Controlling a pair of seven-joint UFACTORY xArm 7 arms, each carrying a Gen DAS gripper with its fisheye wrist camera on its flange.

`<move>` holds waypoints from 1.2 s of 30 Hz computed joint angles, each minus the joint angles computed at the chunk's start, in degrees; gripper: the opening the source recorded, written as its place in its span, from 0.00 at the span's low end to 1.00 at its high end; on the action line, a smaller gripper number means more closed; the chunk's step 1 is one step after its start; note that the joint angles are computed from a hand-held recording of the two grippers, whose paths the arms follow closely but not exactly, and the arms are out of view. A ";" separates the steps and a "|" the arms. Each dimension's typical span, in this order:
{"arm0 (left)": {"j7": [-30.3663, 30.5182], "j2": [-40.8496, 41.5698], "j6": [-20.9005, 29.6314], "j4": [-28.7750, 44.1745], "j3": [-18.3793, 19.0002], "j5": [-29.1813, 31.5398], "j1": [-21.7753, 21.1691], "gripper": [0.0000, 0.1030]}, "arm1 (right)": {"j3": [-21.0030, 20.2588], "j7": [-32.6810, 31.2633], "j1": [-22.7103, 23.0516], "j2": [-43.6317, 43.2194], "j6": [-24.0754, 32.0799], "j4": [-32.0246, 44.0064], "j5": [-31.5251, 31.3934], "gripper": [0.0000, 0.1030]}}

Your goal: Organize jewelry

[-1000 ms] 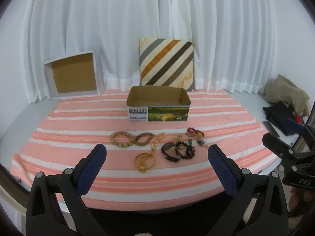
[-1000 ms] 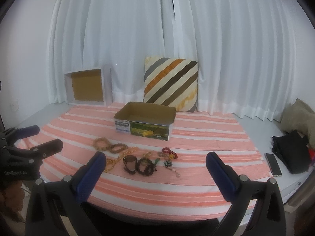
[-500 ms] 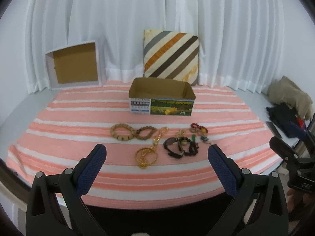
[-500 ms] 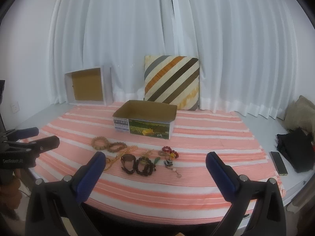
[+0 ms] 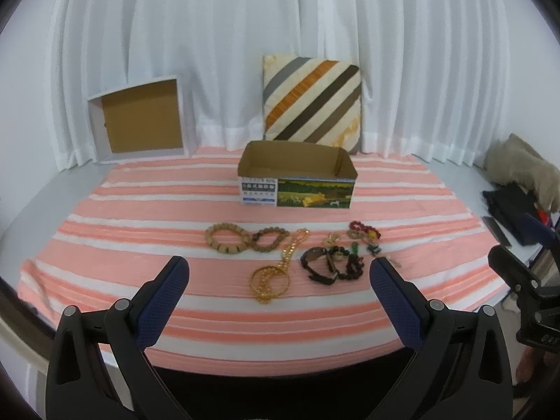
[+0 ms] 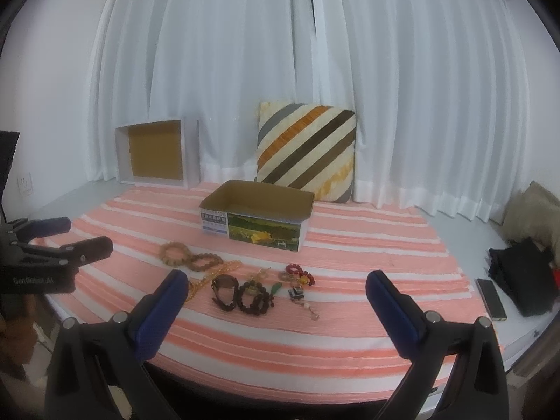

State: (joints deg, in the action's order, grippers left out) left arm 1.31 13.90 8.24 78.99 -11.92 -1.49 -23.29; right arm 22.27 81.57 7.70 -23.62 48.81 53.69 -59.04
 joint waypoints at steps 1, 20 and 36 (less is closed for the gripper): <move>-0.05 -0.12 -0.34 -0.19 0.06 -0.06 0.05 1.00 | 0.16 0.24 -0.09 0.05 -0.03 0.05 -0.45 1.00; 7.97 2.17 0.01 0.88 -2.84 -6.74 2.49 1.00 | -1.05 -0.33 -0.49 -0.11 -3.12 -1.08 0.78 1.00; 2.69 15.42 2.03 9.10 2.58 1.28 -2.54 1.00 | -5.57 3.32 -2.35 3.56 -9.34 -7.64 -2.57 1.00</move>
